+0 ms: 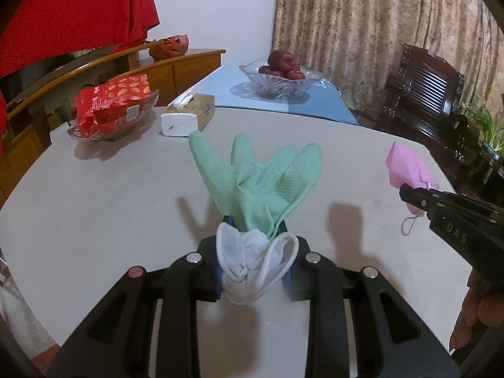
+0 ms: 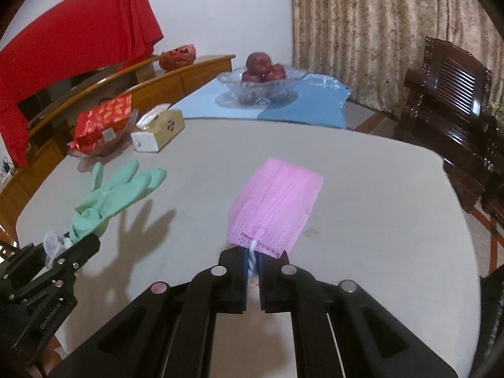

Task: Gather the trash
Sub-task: 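Carry the glove with the left gripper while the right gripper carries the mask to the bin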

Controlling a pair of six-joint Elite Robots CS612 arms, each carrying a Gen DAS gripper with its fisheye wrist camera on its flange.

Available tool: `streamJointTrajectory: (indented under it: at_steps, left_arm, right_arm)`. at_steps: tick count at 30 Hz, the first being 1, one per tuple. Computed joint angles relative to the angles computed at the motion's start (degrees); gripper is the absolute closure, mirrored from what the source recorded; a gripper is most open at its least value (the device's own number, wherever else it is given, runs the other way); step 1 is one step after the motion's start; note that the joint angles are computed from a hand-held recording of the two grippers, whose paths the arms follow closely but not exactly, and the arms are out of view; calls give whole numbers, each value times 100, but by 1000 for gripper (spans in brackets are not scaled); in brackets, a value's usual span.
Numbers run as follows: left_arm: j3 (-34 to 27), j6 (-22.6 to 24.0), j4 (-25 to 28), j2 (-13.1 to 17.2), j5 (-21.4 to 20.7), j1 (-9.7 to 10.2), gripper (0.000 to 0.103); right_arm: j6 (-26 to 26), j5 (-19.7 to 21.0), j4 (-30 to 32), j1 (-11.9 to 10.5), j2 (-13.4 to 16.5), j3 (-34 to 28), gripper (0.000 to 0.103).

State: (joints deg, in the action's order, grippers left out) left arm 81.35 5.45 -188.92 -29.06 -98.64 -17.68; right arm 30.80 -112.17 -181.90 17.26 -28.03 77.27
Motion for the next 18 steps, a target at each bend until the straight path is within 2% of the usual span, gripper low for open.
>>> streamJointTrajectory:
  at_steps: [11, 18]
  left_arm:
    - [1045, -158, -327, -727, 218, -284, 77]
    - [1655, -188, -554, -1118, 177, -485, 77]
  right_arm:
    - [-19, -117, -710, 33, -755, 1223, 98]
    - [-41, -154, -1181, 23, -1217, 2013, 98]
